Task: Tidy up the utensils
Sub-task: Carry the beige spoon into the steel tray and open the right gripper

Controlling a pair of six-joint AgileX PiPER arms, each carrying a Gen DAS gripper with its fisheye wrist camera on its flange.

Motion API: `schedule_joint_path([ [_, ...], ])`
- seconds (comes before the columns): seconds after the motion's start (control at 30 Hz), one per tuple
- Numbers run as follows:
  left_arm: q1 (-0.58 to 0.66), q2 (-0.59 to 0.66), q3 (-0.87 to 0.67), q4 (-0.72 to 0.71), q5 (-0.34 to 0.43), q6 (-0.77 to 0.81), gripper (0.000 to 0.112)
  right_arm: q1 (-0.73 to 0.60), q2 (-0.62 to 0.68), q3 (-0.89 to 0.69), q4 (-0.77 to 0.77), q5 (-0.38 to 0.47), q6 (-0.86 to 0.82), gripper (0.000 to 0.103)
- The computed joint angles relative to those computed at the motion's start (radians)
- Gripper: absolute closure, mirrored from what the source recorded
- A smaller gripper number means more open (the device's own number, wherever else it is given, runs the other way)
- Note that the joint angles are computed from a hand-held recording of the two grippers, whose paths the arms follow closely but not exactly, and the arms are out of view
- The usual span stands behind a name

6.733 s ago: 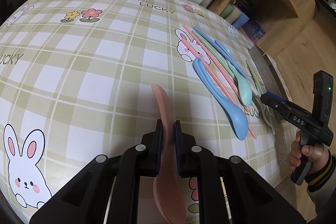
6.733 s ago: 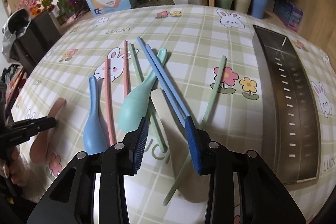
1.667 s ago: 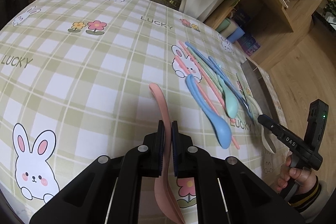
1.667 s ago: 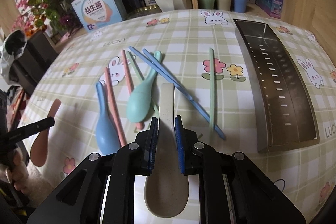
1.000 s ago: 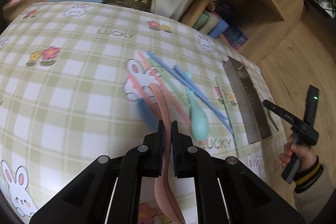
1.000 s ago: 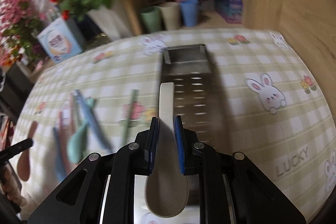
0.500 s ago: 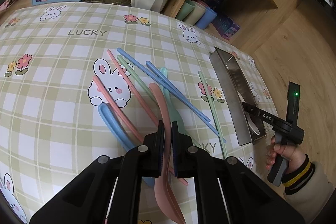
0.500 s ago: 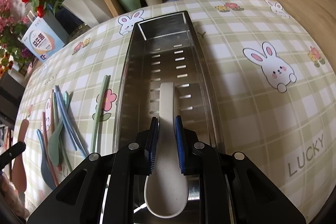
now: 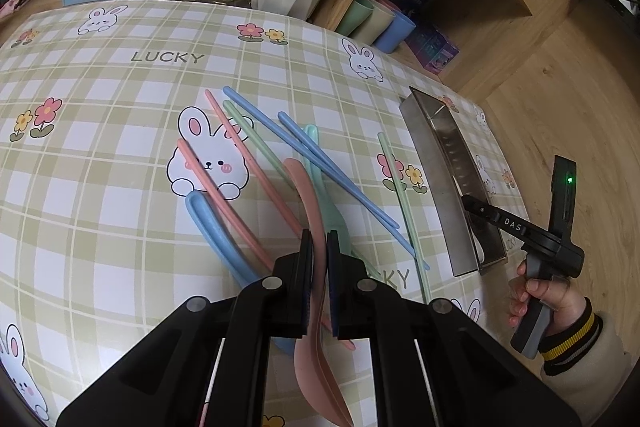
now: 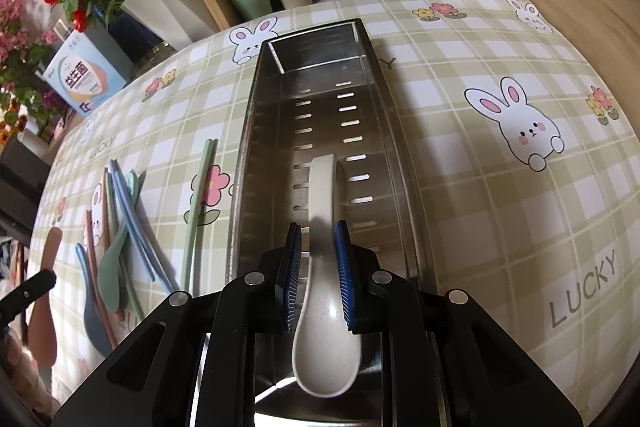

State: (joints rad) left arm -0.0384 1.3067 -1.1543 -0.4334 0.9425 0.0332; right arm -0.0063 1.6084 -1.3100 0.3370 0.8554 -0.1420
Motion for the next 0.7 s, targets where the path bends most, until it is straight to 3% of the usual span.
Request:
schedule_joint_path([
  [0.47, -0.065, 0.055, -0.039, 0.010, -0.022, -0.060, 0.105, -0.003, -0.022, -0.052, -0.112, 0.070, -0.003, 0.083],
  [0.57, -0.092, 0.077, -0.058, 0.017, -0.031, -0.080, 0.105, -0.017, -0.028, -0.064, -0.118, 0.085, -0.026, 0.069],
  [0.63, -0.118, 0.093, -0.077, 0.033, -0.036, -0.100, 0.105, -0.030, -0.038, -0.067, -0.114, 0.086, -0.045, 0.055],
  [0.7, -0.146, 0.112, -0.100, 0.052, -0.041, -0.121, 0.105, -0.048, -0.041, -0.078, -0.100, 0.098, -0.071, 0.052],
])
